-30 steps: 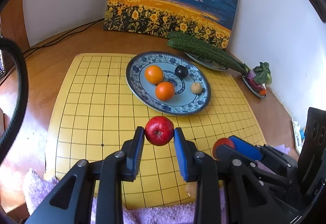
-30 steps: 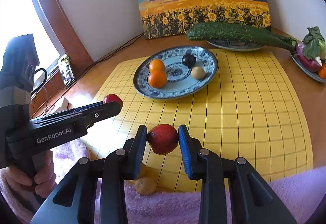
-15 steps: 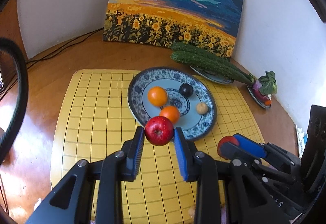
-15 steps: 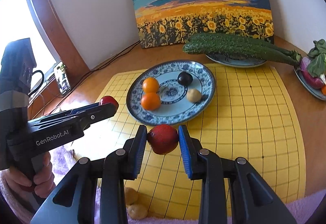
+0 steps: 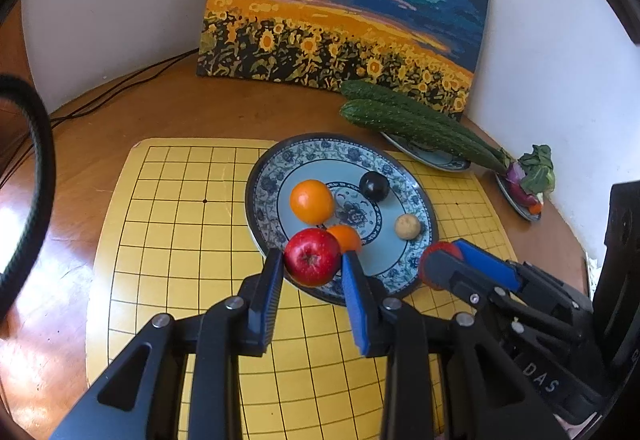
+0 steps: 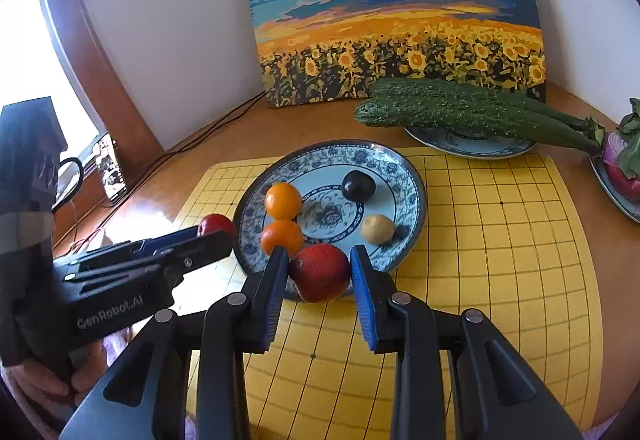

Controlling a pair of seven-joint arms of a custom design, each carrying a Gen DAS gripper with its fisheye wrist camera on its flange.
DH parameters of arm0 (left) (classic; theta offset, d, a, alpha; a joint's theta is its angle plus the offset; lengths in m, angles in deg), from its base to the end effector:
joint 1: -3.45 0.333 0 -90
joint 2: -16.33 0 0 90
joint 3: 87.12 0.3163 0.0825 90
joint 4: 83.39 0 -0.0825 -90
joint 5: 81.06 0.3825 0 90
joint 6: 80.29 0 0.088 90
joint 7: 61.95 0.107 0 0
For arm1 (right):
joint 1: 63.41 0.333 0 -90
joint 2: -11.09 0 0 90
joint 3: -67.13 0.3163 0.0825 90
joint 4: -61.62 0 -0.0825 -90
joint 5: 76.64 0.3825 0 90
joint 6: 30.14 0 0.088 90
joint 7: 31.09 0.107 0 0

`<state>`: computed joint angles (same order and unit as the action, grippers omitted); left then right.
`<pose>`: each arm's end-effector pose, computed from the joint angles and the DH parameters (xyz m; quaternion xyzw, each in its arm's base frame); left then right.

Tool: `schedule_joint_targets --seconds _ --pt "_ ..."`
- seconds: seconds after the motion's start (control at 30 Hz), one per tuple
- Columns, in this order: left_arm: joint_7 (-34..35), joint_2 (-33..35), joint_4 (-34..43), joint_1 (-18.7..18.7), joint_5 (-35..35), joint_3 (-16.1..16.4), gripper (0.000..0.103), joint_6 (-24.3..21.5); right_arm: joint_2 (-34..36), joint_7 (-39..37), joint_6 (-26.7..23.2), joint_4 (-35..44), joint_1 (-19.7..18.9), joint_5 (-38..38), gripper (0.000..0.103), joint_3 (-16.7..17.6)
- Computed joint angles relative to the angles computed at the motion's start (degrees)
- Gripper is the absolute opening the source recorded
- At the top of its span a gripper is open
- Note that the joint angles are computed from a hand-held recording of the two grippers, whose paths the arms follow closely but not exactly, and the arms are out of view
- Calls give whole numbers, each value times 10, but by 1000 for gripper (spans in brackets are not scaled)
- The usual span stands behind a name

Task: Organize fruits
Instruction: 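Carry both red apples over the plate with both tools, then lower both apples onto the plate and open both tools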

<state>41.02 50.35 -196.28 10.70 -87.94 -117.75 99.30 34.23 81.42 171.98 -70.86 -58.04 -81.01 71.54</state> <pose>0.6224 -0.2198 0.2745 -0.5430 0.7682 -0.3281 0.0864 0.5616 0.1046 0.2680 -0.5960 0.6987 -0.1805 0.3521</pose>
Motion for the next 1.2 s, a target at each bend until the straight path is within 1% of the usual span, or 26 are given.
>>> schedule_joint_targets --seconds 0.17,0.33,0.5,0.67,0.9,1.2 --pt "-8 13 23 -22 2 23 31 -11 19 -1 -11 27 -10 -10 33 8" --pt "-11 24 42 -36 2 39 31 -19 41 2 -26 53 -27 -24 33 25" --pt "-12 33 57 -44 0 48 31 -26 53 0 -33 68 -32 -27 33 31" --pt "-9 40 69 -50 0 53 31 -34 55 -7 -34 69 -23 -18 33 23" --pt "-7 44 76 -59 -3 61 31 -42 59 -8 -43 74 -30 -15 33 29" --pt "-8 46 82 -68 -4 71 31 -42 68 -10 -55 82 -41 -17 33 42"
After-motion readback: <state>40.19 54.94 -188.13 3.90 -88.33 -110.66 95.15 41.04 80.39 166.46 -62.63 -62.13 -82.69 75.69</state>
